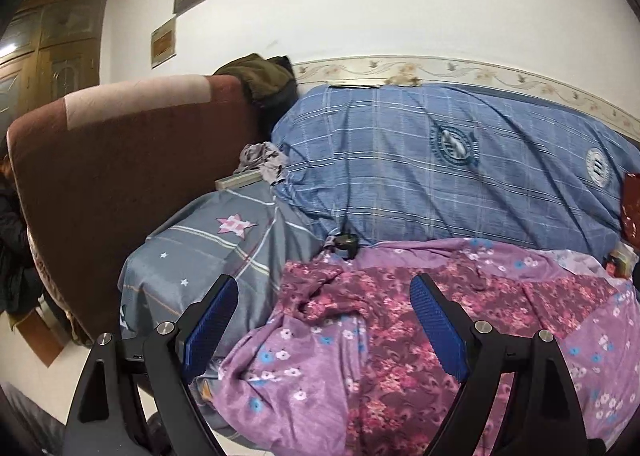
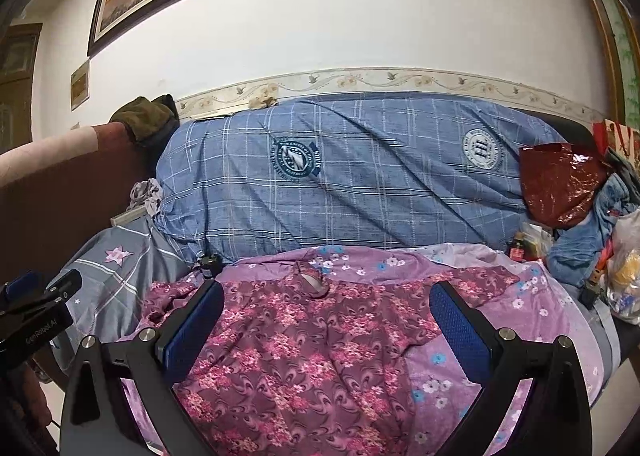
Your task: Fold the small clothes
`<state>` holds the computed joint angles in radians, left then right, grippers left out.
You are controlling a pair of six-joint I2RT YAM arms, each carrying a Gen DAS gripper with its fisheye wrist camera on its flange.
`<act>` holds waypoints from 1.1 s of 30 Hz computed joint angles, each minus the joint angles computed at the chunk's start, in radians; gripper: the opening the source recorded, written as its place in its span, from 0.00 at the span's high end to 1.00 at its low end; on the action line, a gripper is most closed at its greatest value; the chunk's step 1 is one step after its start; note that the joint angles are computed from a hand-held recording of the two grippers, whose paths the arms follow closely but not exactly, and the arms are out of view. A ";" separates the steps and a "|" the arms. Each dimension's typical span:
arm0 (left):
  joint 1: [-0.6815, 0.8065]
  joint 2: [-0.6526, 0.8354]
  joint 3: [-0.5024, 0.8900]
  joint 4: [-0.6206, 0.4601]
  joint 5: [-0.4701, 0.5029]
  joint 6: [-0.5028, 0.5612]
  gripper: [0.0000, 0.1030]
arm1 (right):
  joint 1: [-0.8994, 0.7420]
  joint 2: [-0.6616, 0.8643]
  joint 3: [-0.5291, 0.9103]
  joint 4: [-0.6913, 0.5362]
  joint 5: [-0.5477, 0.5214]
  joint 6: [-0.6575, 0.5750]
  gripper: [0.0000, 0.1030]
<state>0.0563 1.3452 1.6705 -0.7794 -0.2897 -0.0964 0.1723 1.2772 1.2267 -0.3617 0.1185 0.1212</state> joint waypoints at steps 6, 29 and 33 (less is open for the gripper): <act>0.081 0.067 0.032 0.028 0.054 0.003 0.14 | 0.066 0.078 0.061 0.005 0.047 -0.010 0.00; 0.084 0.138 0.006 0.116 0.058 0.030 0.14 | 0.050 0.205 0.122 0.028 0.018 0.006 0.00; 0.077 0.147 0.009 0.120 0.050 0.031 0.14 | 0.036 0.221 0.127 0.028 0.004 0.014 0.00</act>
